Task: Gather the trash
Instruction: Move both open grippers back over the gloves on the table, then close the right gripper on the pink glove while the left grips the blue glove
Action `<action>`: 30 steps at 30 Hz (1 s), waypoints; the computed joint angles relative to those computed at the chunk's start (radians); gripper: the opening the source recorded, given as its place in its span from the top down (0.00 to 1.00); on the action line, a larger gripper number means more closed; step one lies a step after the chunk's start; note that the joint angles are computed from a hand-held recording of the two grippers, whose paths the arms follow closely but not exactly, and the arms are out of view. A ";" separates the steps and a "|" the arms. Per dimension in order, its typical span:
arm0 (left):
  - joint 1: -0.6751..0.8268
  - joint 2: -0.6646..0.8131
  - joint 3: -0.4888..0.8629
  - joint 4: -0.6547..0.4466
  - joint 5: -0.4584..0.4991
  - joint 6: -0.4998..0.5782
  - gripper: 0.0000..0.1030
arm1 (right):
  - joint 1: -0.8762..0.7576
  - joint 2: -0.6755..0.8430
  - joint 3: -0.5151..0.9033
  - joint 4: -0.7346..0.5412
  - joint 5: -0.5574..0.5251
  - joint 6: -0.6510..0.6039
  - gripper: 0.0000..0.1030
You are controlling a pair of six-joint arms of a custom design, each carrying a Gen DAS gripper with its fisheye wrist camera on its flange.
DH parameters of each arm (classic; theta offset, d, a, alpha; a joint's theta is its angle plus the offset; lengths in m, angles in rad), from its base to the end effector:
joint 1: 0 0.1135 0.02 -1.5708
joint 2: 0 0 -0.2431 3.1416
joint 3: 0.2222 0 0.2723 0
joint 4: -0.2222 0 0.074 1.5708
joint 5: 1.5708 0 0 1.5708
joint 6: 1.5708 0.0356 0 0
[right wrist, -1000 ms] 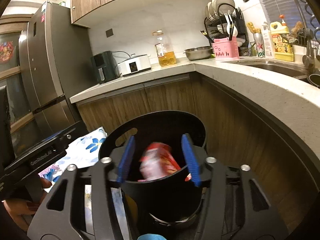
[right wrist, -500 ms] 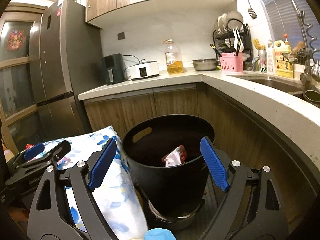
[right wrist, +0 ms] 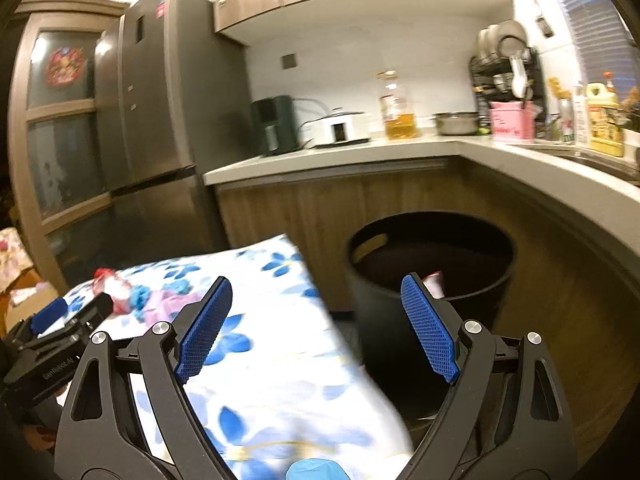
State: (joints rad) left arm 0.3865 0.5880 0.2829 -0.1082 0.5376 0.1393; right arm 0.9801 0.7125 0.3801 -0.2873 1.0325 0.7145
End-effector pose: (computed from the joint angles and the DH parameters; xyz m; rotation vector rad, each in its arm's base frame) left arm 0.1781 0.0528 0.1838 0.1050 1.9244 -0.1825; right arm 0.1266 0.1340 0.1889 0.2828 1.8517 0.0184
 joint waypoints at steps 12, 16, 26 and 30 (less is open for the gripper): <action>0.322 0.392 0.107 0.197 0.127 0.062 0.06 | -0.024 0.683 0.250 0.469 -0.231 -0.174 0.17; 0.364 0.463 0.133 0.243 0.140 0.067 0.06 | -0.046 0.837 0.356 0.532 -0.301 -0.220 0.26; 0.411 0.587 0.201 0.260 0.162 0.073 0.06 | -0.153 1.072 0.592 0.477 -0.509 -0.229 0.64; 0.409 0.596 0.206 0.260 0.163 0.075 0.06 | -0.158 1.108 0.629 0.456 -0.542 -0.245 0.76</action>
